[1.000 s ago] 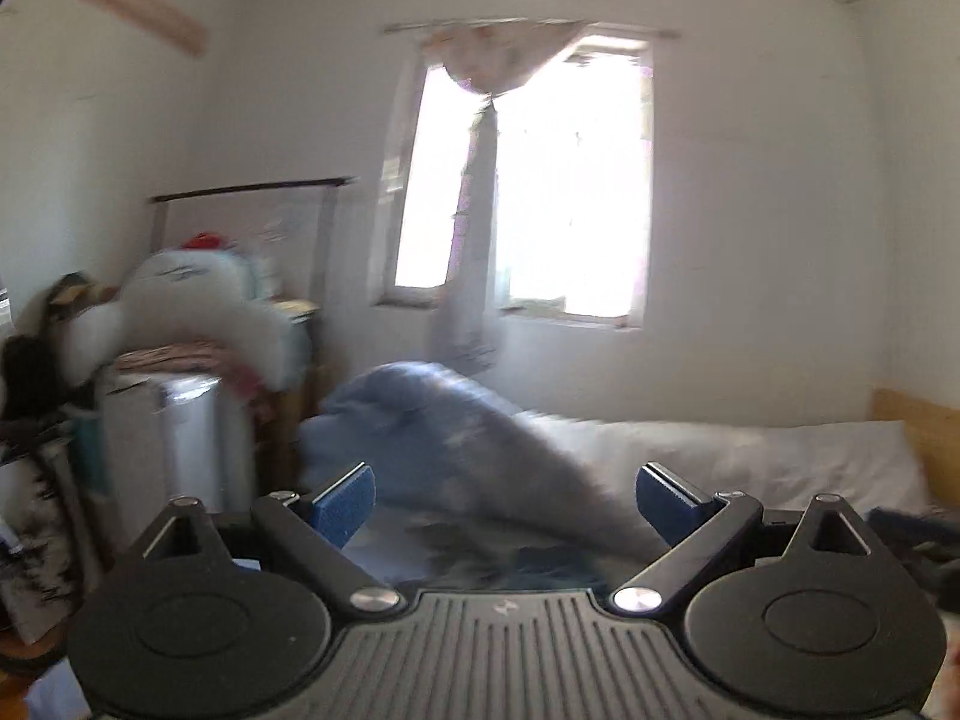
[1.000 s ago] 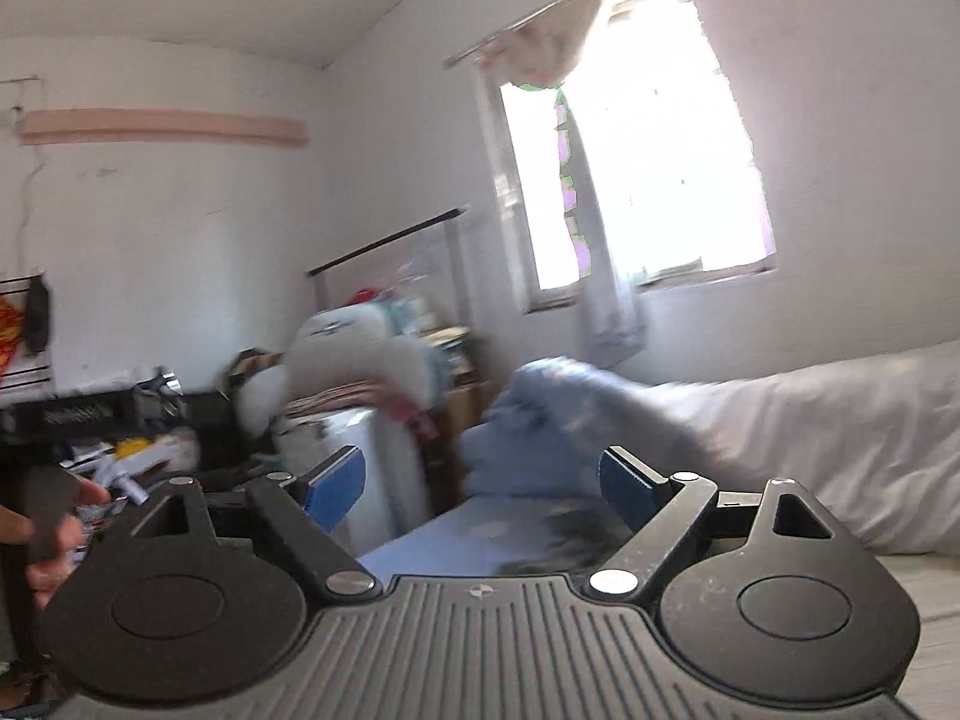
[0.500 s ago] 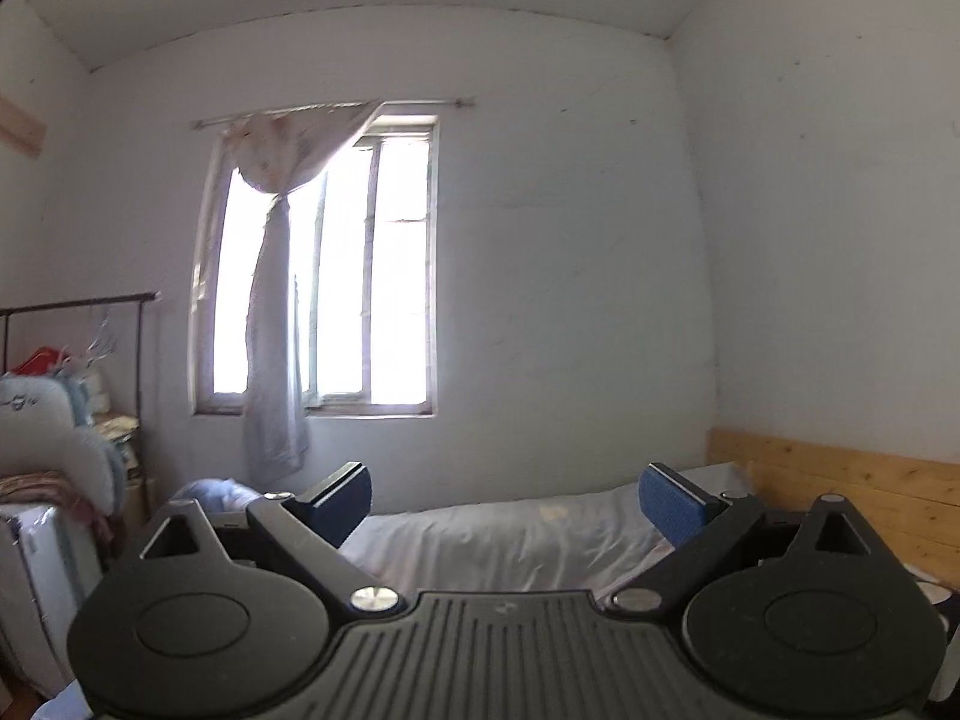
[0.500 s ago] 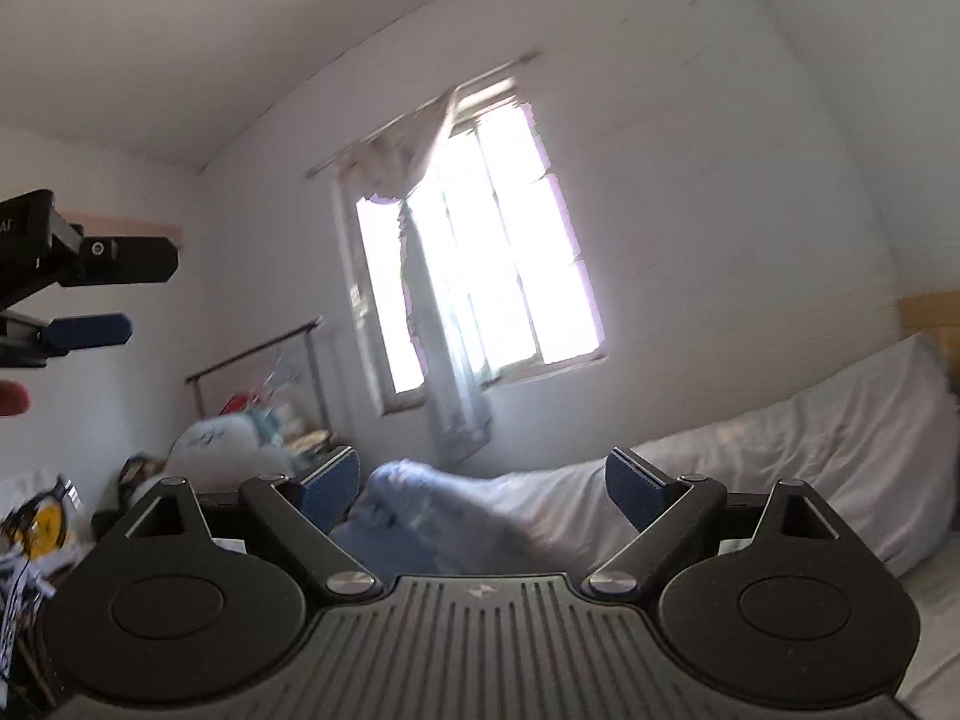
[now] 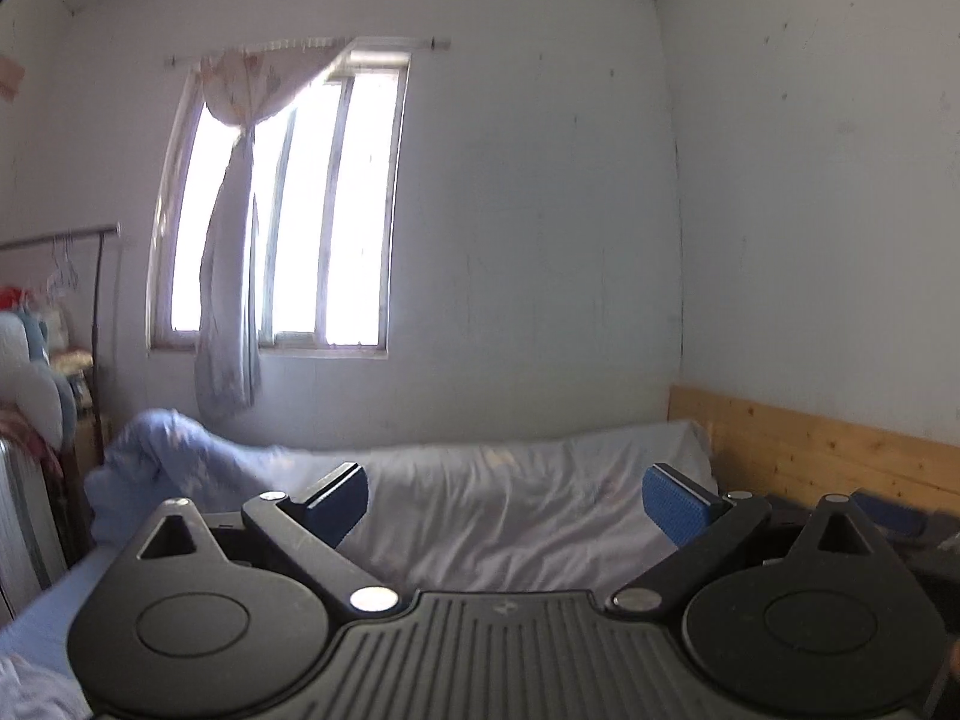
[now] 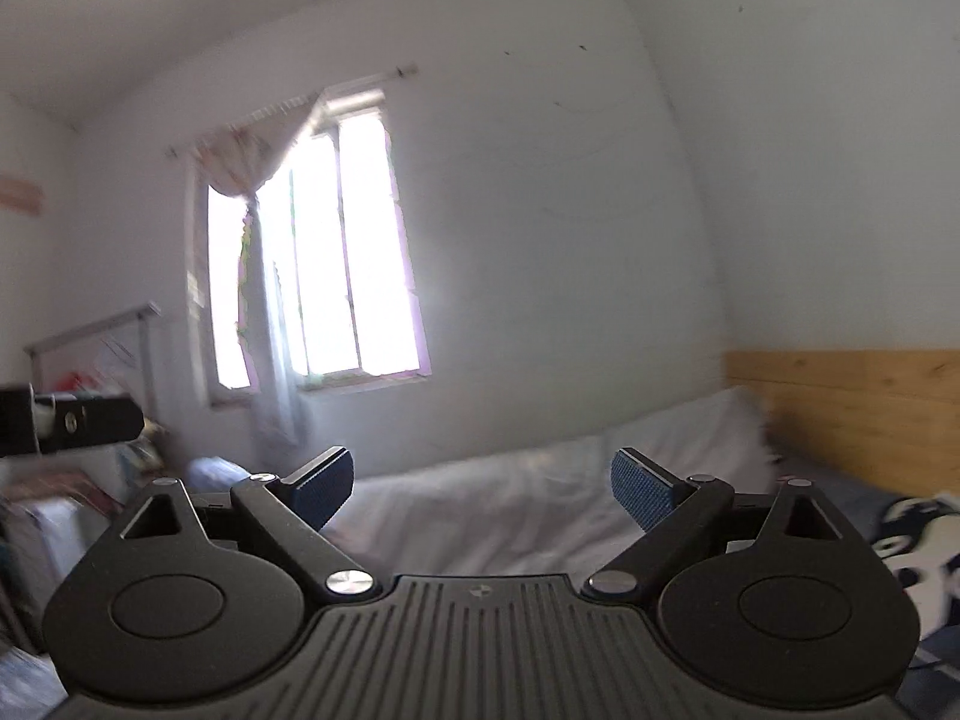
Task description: Fold clothes
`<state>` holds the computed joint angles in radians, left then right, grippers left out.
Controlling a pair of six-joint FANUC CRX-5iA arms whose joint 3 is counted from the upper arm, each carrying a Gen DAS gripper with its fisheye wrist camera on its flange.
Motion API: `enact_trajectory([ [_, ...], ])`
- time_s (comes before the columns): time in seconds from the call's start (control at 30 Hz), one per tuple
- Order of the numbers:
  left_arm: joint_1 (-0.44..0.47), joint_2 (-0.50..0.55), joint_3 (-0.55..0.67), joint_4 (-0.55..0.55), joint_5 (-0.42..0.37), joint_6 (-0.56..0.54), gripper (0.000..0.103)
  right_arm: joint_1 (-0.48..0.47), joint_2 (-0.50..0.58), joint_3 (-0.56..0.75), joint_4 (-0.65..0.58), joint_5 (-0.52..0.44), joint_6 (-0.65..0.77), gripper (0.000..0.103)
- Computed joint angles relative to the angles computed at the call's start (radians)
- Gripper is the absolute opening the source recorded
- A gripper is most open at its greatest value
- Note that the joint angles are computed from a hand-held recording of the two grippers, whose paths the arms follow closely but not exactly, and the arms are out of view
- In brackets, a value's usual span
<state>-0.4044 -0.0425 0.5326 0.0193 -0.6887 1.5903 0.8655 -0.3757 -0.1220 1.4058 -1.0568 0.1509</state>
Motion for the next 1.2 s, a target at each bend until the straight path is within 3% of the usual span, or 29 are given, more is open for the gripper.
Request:
enact_trajectory([
  [0.23,0.006,0.028,-0.077,0.006,0.049,-0.025,0.101,0.041,0.046,0.012,-0.039,-0.12,0.023,0.098],
  [0.5,-0.005,0.082,-0.123,-0.028,0.093,-0.01,0.101,-0.036,0.098,-0.022,-0.11,-0.066,-0.012,0.101],
  [0.7,0.002,0.126,-0.208,-0.055,0.19,0.013,0.101,-0.151,0.118,-0.112,-0.171,0.056,-0.052,0.101],
  [0.9,0.03,0.227,-0.263,-0.073,0.26,0.097,0.101,-0.297,0.177,-0.243,-0.083,0.243,-0.224,0.101],
  [1.0,0.033,0.281,-0.271,-0.168,0.297,0.192,0.101,-0.378,0.235,-0.301,0.001,0.348,-0.341,0.101],
  [1.1,0.023,0.326,-0.276,-0.355,0.338,0.32,0.101,-0.444,0.306,-0.338,0.09,0.426,-0.454,0.101],
  [1.2,0.025,0.364,-0.274,-0.435,0.333,0.378,0.101,-0.464,0.381,-0.341,0.108,0.454,-0.464,0.101],
])
